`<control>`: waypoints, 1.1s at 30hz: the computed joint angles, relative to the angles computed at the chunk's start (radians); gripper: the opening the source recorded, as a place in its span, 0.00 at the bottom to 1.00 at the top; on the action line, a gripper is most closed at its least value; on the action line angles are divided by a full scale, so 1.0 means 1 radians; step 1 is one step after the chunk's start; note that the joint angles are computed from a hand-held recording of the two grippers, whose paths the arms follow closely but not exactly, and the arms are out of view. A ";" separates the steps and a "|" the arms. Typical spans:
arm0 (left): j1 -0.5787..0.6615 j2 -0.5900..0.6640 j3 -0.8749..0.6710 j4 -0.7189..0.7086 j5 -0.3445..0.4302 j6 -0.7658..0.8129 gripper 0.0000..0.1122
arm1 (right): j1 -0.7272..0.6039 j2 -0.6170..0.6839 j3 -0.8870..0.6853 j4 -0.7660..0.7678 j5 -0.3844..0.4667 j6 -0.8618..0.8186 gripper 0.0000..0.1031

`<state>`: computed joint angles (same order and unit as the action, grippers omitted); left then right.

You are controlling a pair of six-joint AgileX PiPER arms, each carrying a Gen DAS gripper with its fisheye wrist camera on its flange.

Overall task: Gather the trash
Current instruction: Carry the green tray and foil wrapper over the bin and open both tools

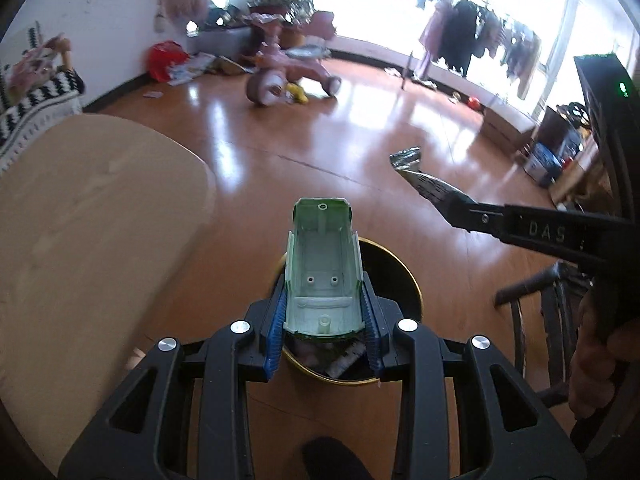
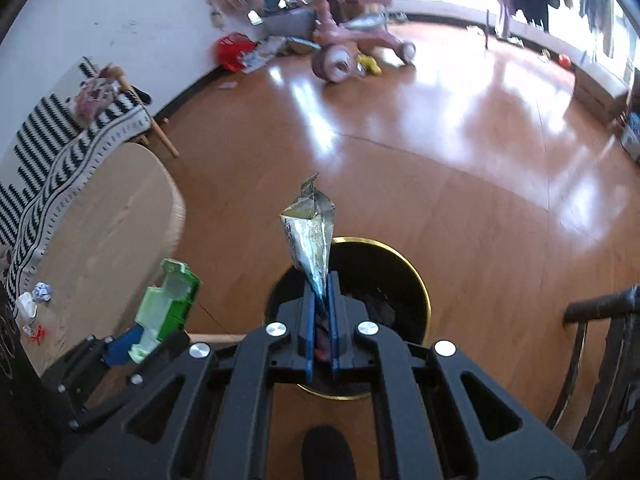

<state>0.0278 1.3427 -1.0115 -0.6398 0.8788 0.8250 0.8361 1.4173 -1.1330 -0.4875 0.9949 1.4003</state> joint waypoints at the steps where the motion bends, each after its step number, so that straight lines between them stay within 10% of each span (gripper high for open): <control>1: -0.022 0.002 0.015 0.010 -0.015 -0.009 0.29 | -0.014 -0.007 0.019 0.022 -0.010 -0.010 0.06; 25: -0.117 0.083 0.010 0.039 -0.066 -0.064 0.29 | -0.067 0.014 0.030 0.120 -0.037 -0.065 0.06; 27: -0.120 0.085 0.014 0.037 -0.072 -0.060 0.34 | -0.067 0.013 0.031 0.112 -0.030 -0.051 0.06; 29: -0.114 0.084 0.018 0.027 -0.078 -0.048 0.58 | -0.077 0.007 0.040 0.124 -0.035 -0.050 0.08; 33: -0.104 0.079 0.024 -0.001 -0.080 -0.034 0.60 | -0.090 0.003 0.052 0.143 -0.050 -0.062 0.10</control>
